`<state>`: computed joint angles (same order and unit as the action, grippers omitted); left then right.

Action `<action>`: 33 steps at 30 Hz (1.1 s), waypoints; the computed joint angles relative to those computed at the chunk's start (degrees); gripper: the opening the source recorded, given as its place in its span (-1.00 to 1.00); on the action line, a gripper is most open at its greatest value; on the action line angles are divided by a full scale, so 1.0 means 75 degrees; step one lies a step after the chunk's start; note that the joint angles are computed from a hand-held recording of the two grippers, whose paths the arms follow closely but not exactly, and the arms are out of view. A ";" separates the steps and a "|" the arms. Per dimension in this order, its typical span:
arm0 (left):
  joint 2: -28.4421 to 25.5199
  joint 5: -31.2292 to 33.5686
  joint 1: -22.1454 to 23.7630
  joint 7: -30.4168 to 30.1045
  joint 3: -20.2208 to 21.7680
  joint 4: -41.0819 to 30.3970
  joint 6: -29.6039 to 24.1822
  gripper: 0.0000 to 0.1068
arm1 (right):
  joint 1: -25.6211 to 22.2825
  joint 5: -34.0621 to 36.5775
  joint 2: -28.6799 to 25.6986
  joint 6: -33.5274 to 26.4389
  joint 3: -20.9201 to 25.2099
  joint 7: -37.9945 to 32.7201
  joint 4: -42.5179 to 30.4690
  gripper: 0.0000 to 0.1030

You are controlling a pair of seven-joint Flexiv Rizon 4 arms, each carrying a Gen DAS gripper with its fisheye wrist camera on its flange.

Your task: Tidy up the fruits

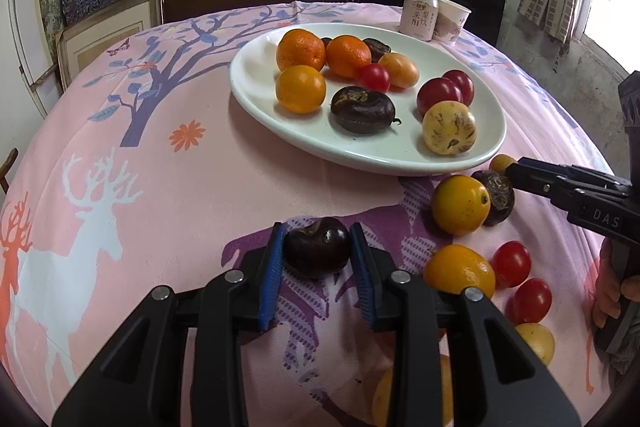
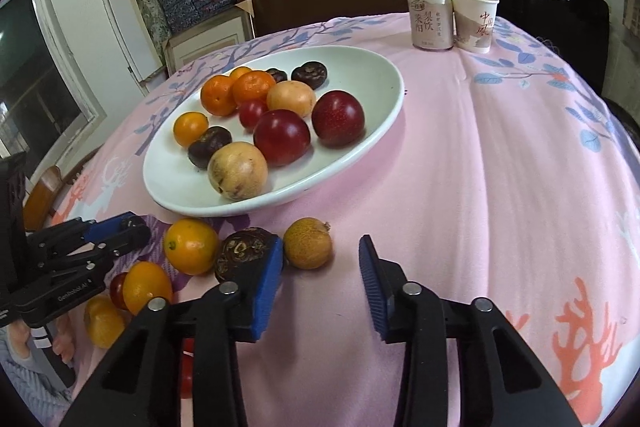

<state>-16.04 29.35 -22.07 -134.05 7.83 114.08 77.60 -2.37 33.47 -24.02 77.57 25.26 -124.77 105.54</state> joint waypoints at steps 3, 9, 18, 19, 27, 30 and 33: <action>0.0000 -0.0312 0.0172 0.0226 -0.0164 0.0145 0.0074 -0.40 | -0.0251 0.0329 -0.0062 -0.0382 0.0216 -0.0231 -0.0210 -0.39; 0.0005 -0.0642 0.0242 0.0420 -0.0163 0.0351 0.0433 -0.40 | -0.0187 0.0837 -0.0053 -0.0978 0.0020 -0.0508 -0.0449 -0.47; 0.0113 -0.0199 -0.0261 -0.0214 0.0434 0.0306 0.0584 -0.40 | 0.0010 0.1213 0.0154 -0.0551 -0.0343 -0.0472 -0.0360 -0.47; 0.0157 -0.0117 -0.0268 -0.0312 0.0453 0.0317 0.0596 -0.40 | 0.0071 0.1186 0.0169 -0.0425 -0.0423 -0.0363 -0.0329 -0.47; 0.0479 0.0492 -0.0010 -0.1063 0.0320 0.0282 0.0818 -0.40 | -0.0473 0.1788 0.0127 -0.0045 -0.0154 -0.0361 -0.0558 -0.47; 0.0462 0.0316 0.0170 -0.0837 0.0137 0.0028 0.0803 -0.40 | -0.1068 0.2730 0.0179 -0.0358 0.0362 -0.1294 -0.0875 -0.47; 0.0217 -0.0066 0.0320 -0.0300 -0.0102 -0.0472 0.0511 -0.40 | -0.0912 0.2915 0.0309 -0.0834 0.0275 -0.1552 -0.1058 -0.47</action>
<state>-14.41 28.86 -19.67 -136.30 7.06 110.54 81.43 -9.21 55.33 -21.71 71.32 27.33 -136.41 97.61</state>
